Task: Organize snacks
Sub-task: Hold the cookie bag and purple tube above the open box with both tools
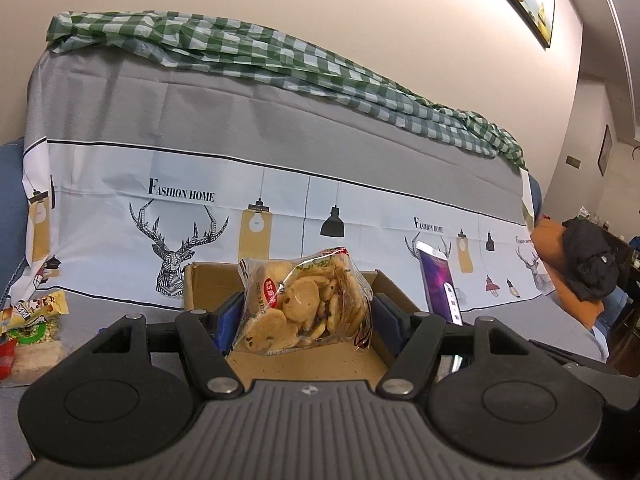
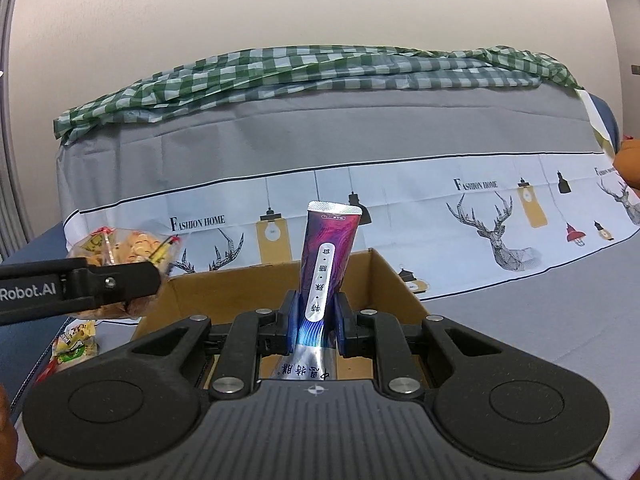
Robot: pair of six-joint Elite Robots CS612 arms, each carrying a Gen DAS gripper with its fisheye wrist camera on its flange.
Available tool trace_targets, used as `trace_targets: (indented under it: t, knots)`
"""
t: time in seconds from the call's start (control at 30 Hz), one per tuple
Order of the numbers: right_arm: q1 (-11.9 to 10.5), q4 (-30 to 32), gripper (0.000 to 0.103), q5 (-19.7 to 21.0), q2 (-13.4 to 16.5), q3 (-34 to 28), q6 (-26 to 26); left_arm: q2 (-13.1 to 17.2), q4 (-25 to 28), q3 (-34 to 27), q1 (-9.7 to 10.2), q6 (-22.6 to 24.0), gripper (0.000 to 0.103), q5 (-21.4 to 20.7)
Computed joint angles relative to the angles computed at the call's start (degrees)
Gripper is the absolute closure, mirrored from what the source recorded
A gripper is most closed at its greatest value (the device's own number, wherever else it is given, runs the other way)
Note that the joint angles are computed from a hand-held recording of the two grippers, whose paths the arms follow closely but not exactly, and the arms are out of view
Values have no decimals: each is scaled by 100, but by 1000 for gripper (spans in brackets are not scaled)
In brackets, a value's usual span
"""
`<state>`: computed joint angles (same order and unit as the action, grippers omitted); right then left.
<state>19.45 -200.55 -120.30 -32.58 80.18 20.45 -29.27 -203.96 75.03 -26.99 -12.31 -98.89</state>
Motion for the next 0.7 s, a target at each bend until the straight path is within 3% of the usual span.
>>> trace_targets:
  t: [0.7]
  knots:
    - [17,37,84,44,8,-40,-43,1,31,-9,10,13,30,-29]
